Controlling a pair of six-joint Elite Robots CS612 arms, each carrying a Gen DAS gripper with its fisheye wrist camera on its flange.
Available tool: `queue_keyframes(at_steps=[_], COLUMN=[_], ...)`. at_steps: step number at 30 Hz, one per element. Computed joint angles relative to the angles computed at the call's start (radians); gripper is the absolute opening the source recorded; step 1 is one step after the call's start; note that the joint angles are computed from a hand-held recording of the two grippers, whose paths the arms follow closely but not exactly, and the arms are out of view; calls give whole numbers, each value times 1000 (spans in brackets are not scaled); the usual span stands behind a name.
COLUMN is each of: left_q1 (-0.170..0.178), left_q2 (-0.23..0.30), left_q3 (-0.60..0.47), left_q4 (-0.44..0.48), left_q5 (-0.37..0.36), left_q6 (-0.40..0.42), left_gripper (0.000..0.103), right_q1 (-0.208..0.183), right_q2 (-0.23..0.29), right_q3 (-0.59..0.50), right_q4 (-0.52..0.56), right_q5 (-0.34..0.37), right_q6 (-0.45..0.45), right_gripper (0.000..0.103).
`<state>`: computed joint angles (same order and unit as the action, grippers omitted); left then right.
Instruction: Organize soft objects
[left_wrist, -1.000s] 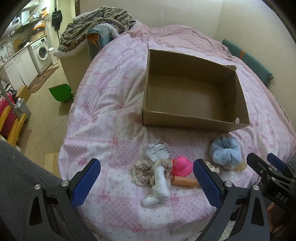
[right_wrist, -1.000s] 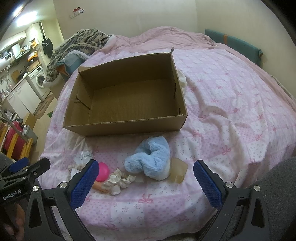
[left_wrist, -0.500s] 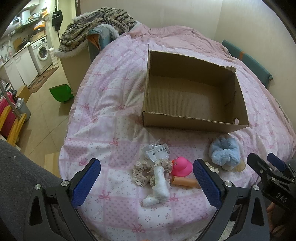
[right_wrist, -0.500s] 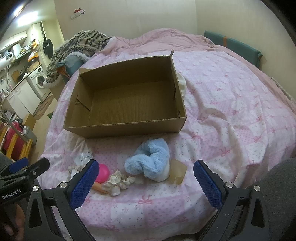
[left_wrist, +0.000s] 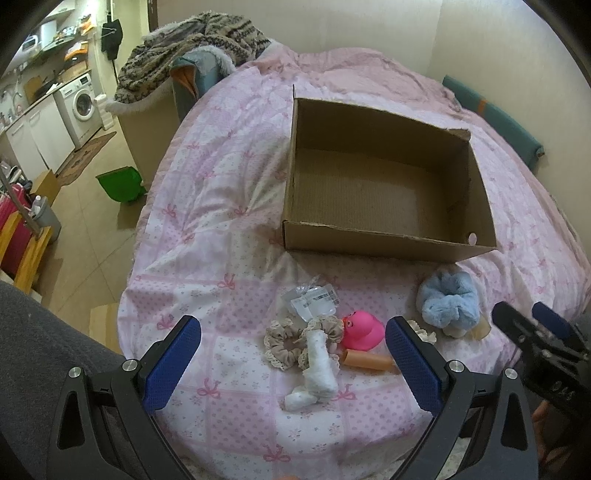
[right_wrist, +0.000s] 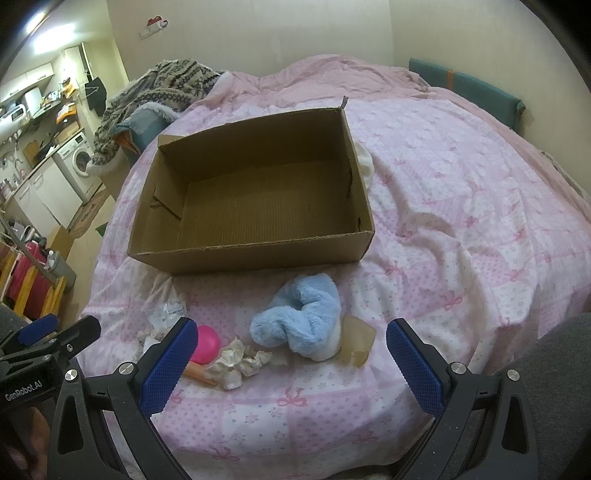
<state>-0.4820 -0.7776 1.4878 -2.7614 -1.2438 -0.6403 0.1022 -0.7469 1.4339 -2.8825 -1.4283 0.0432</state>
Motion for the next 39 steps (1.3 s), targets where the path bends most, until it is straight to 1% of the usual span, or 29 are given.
queue_keyframes(at_steps=[2, 3, 5, 7, 9, 11, 12, 13, 15, 19, 20, 22, 23, 24, 26, 27, 29, 33, 35, 36, 37, 38, 39], left_q1=[4, 7, 14, 21, 31, 39, 45, 49, 56, 63, 66, 70, 71, 71, 72, 73, 75, 75, 74, 73, 72, 72, 73], left_q2=[-2, -4, -6, -6, -1, 6, 14, 20, 33, 51, 54, 58, 58, 58, 59, 61, 63, 70, 72, 72, 72, 73, 73], left_q3=[-14, -23, -37, -57, -80, -100, -115, -124, -137, -145, -145, -145, -144, -144, -144, -146, -150, -160, -162, -162, -163, -164, -164], left_q4=[21, 34, 54, 91, 132, 170, 192, 205, 219, 252, 257, 258, 256, 255, 254, 254, 259, 264, 264, 264, 266, 268, 268], left_q5=[1, 6, 7, 6, -11, -25, -37, -48, -66, -69, -83, -103, -105, -102, -98, -102, -116, -125, -118, -115, -112, -112, -116], left_q6=[6, 6, 6, 7, 6, 5, 11, 18, 22, -1, -9, -20, -22, -24, -28, -33, -39, -38, -31, -29, -28, -28, -29], left_gripper=[100, 100, 100, 100, 100, 100, 100, 100, 100, 100, 100, 100, 100, 100, 100, 100, 100, 100, 100, 100, 100, 100, 100], right_q1=[-9, -19, -33, -49, -65, -76, -78, -77, -70, -54, -49, -43, -40, -38, -32, -30, -28, -23, -21, -19, -15, -13, -14], right_q2=[-4, -8, -8, -3, 10, 29, 40, 53, 79, 134, 145, 163, 170, 178, 192, 200, 223, 271, 284, 288, 290, 288, 285], right_q3=[-12, -18, -42, -82, -129, -175, -201, -226, -274, -353, -366, -383, -393, -402, -421, -432, -474, -551, -571, -578, -582, -580, -574], right_q4=[34, 57, 116, 210, 322, 431, 491, 542, 625, 736, 749, 763, 773, 783, 788, 797, 852, 927, 939, 950, 954, 949, 941], right_q5=[37, 76, 128, 186, 255, 317, 330, 332, 309, 241, 225, 230, 233, 239, 232, 241, 253, 219, 200, 192, 173, 162, 171], right_q6=[6, 22, 45, 68, 85, 84, 74, 62, 38, 37, 38, 33, 33, 33, 32, 24, 10, -6, -13, -30, -46, -52, -63], right_gripper=[103, 103, 103, 103, 103, 103, 103, 103, 103, 103, 103, 103, 97, 95, 93, 91, 89, 89, 87, 83, 69, 61, 50])
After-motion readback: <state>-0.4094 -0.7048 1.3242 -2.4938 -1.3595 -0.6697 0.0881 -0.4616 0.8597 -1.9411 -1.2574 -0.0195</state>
